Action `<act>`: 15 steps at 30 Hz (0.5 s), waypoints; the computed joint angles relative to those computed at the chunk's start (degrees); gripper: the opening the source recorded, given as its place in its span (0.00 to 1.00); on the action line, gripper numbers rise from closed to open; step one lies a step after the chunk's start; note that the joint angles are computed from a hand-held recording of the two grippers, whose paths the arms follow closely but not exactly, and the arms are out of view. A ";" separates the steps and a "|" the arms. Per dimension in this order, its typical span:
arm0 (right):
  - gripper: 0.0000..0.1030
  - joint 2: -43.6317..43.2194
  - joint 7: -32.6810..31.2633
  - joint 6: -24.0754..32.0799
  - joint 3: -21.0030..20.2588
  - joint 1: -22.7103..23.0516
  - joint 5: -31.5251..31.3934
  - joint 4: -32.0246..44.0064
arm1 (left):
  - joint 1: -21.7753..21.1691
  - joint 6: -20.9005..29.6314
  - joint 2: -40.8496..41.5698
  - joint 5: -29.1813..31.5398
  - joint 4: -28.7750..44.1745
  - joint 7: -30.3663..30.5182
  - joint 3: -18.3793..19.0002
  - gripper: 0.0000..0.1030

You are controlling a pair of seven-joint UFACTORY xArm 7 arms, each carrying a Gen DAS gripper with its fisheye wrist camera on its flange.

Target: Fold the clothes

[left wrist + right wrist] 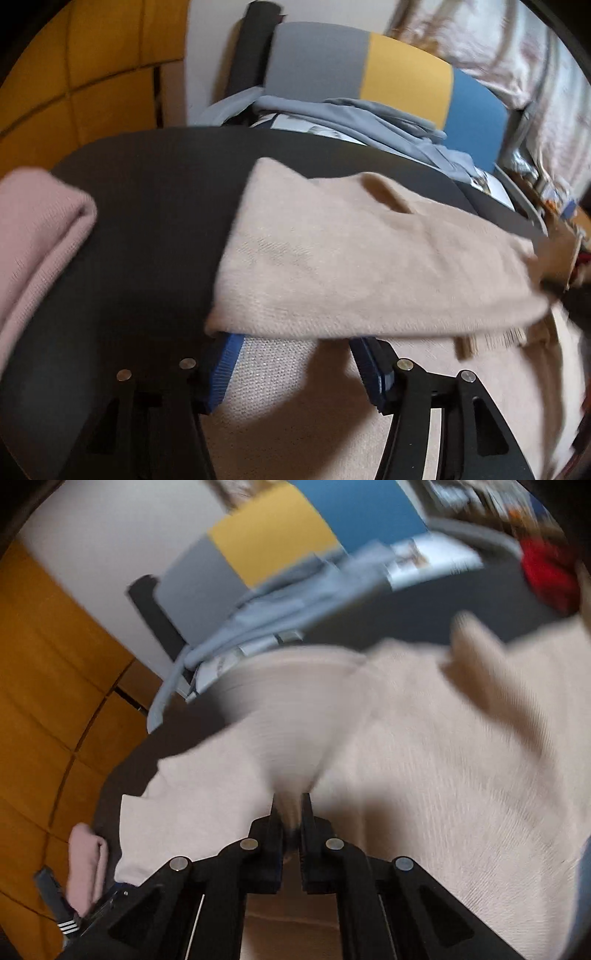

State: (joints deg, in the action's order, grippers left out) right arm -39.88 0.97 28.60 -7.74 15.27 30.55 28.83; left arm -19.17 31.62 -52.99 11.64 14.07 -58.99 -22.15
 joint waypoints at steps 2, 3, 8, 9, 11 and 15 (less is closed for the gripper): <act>0.05 -0.39 -1.29 -0.93 -2.16 1.55 2.62 -1.62 | 0.20 -0.67 -0.67 -0.09 -0.60 -0.90 -0.25 0.58; 0.05 -0.87 -1.49 -1.61 -2.33 1.70 3.35 -2.31 | 0.24 -0.43 -1.52 -0.15 -0.99 -1.49 -0.43 0.58; 0.05 -3.20 -0.45 -3.41 -2.98 2.97 6.36 -3.07 | -0.69 2.45 -6.74 -1.23 -2.73 -4.01 -0.04 0.51; 0.05 -3.68 -0.93 -3.21 -3.36 3.57 6.57 -3.03 | -0.92 3.77 -8.40 -1.24 -3.08 -4.65 -0.53 0.51; 0.08 -4.43 -1.68 -2.41 -3.85 4.35 6.76 -2.82 | -1.47 10.10 -12.32 -1.10 -3.19 -7.06 -2.91 0.57; 0.21 -3.21 0.57 4.28 -1.81 -0.51 1.57 -2.17 | -5.52 23.71 -21.80 -2.00 -4.89 -9.96 -3.10 0.64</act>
